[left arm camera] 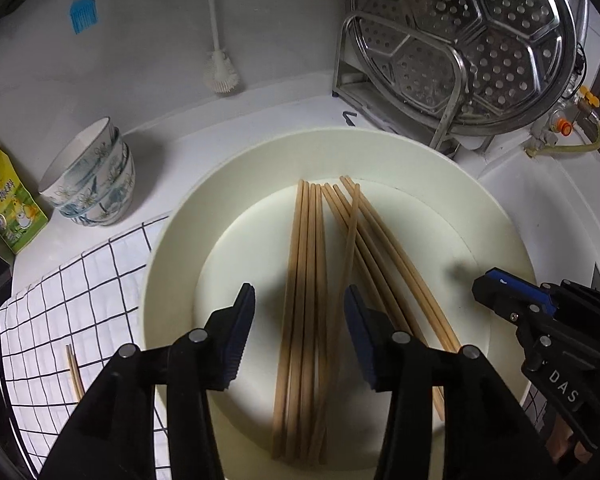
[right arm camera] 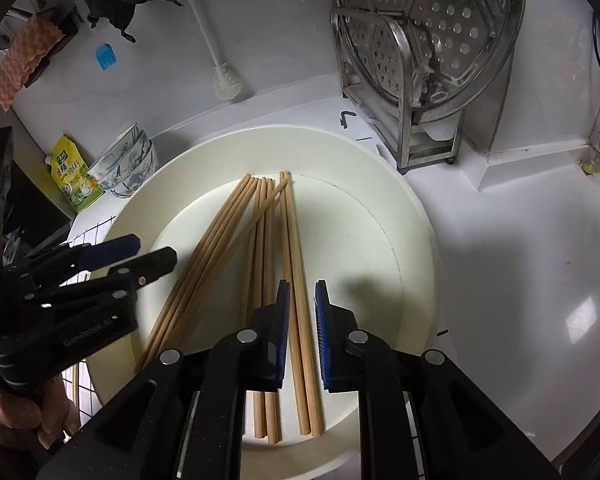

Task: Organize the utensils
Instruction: 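Lower both chopsticks into the basin and open both grippers, then move both open grippers back over the last chopsticks on the cloth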

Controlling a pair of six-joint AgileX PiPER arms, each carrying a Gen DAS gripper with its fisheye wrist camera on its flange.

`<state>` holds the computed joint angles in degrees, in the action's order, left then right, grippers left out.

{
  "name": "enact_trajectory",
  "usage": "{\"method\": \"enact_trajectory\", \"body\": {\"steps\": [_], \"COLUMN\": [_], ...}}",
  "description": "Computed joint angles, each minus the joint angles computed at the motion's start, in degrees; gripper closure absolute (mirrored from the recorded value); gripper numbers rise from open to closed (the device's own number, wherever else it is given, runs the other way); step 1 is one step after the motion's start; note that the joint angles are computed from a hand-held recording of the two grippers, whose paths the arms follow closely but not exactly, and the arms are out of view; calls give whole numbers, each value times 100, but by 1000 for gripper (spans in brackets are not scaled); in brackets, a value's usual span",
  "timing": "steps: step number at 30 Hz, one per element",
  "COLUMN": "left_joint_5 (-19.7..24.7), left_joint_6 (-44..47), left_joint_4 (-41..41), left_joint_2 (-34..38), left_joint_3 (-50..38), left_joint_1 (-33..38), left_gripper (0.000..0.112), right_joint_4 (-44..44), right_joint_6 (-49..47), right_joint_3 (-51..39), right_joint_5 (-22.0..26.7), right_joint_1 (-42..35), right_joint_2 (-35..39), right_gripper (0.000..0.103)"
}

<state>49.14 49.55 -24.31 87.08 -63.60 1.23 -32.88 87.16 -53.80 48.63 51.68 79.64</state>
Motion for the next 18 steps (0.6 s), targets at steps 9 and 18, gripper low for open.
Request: {"method": "enact_trajectory", "body": {"steps": [9,18], "left_joint_5": [435,1064], "left_joint_6": [468,1168], "left_joint_4": [-351,-720], "left_joint_2": [-411,-622], "left_joint_3": [-44,-161], "left_joint_1": [556,1614], "left_gripper": [61,55], "right_joint_4": [-148,-272], "right_joint_6": [283,599], "right_joint_3": [-414,-1090], "right_joint_5": [566,1152], "right_joint_1": [543,1223], "right_joint_2": [102,455], "right_gripper": [85,75]}}
